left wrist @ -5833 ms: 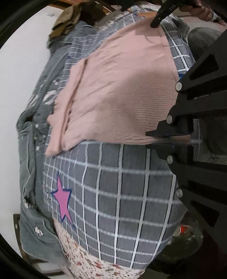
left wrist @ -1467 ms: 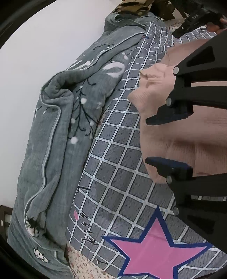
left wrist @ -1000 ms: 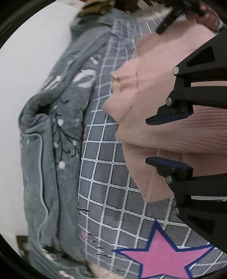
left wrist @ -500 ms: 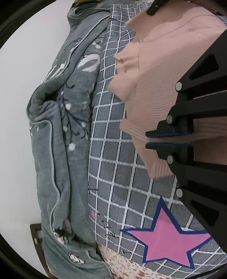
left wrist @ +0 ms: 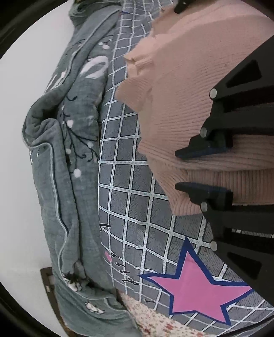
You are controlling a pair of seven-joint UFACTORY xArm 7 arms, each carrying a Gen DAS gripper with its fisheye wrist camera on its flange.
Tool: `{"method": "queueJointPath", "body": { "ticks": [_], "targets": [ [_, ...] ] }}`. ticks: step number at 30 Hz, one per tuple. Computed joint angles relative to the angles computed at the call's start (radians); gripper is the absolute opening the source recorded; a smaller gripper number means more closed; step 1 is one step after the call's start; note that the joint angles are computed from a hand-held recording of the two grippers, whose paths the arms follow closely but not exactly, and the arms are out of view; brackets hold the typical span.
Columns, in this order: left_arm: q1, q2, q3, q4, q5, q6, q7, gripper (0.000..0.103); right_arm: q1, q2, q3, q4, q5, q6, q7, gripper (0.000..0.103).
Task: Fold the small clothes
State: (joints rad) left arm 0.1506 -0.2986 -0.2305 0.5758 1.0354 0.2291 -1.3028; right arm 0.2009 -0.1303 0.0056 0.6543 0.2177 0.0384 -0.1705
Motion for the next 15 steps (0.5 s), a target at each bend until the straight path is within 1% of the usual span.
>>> {"method": "queueJointPath", "body": {
  "ticks": [1, 3, 7, 11, 14, 15],
  "targets": [
    [-0.002, 0.003, -0.006, 0.004, 0.004, 0.011, 0.004, 0.030, -0.016, 0.001, 0.014, -0.003, -0.023, -0.007, 0.020, 0.012],
    [-0.012, 0.007, -0.009, 0.011, 0.006, 0.035, 0.010, 0.033, -0.020, -0.001, 0.015, -0.005, -0.035, -0.010, 0.031, 0.013],
    [-0.029, 0.009, 0.001, 0.013, 0.014, 0.046, 0.000, 0.037, 0.012, -0.006, -0.016, -0.008, 0.004, -0.007, -0.002, 0.016],
    [-0.039, 0.012, 0.013, 0.014, 0.013, 0.046, -0.001, 0.039, 0.011, -0.010, -0.013, -0.012, 0.012, -0.007, -0.007, 0.020],
    [-0.042, 0.014, 0.017, 0.015, 0.015, 0.047, -0.001, 0.040, -0.050, -0.013, 0.040, -0.017, -0.072, -0.009, 0.072, 0.022],
    [-0.043, 0.014, 0.018, 0.015, 0.016, 0.047, -0.001, 0.040, -0.052, -0.013, 0.042, -0.017, -0.084, -0.008, 0.083, 0.022]
  ]
}}
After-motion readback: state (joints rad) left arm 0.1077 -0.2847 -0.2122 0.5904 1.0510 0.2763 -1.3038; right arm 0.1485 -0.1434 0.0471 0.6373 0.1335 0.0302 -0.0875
